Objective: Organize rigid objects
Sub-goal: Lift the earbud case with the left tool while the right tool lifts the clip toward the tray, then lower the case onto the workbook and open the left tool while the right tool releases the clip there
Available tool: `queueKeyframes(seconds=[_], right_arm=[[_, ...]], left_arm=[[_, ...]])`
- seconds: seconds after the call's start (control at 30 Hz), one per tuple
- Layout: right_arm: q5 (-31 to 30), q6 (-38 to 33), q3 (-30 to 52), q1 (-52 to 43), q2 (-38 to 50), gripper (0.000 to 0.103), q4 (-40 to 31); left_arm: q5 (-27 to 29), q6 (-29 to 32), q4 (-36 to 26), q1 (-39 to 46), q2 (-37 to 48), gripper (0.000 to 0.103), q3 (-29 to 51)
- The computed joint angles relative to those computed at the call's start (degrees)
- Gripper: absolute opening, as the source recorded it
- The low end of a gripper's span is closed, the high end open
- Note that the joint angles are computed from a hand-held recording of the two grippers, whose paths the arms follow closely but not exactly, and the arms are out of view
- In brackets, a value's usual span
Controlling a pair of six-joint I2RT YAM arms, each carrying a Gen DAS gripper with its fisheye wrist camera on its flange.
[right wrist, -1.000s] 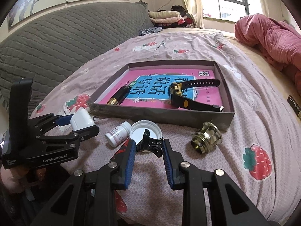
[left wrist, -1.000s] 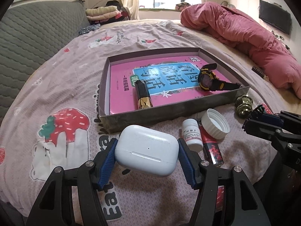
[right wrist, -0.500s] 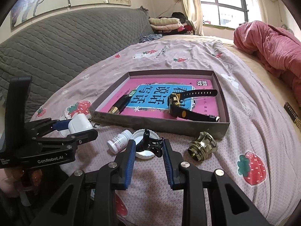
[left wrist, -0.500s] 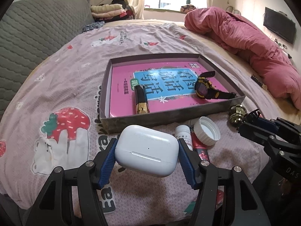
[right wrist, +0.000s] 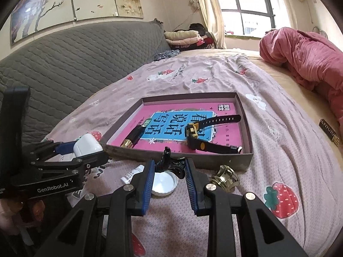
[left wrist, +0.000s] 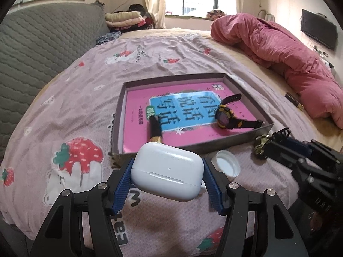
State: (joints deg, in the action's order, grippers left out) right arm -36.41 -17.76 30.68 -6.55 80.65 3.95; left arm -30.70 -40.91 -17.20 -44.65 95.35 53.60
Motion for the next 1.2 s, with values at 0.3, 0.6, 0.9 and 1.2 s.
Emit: queueKeyframes(seconds=[0.3, 0.6, 0.9, 1.2], right_arm=[[0.61, -1.08, -0.73, 1.55, -0.78, 0.029, 2.82], [-0.04, 0.58, 2.34, -0.37, 4.16, 0.029, 5.49], [0.67, 2.93, 7.2, -2.17, 11.05, 0.029, 9.13], [4.5, 3.89, 10.85, -0.08, 17.03, 0.029, 13.32]], left_arm=[[-0.27, 1.15, 0.04, -0.01, 1.94, 0.064, 3.13], [1.49, 1.98, 1.05, 1.85, 5.42, 0.064, 5.47], [2.94, 4.16, 2.27, 4.61, 9.09, 0.064, 8.88], [4.79, 5.48, 3.18, 6.86, 13.82, 0.064, 13.2]])
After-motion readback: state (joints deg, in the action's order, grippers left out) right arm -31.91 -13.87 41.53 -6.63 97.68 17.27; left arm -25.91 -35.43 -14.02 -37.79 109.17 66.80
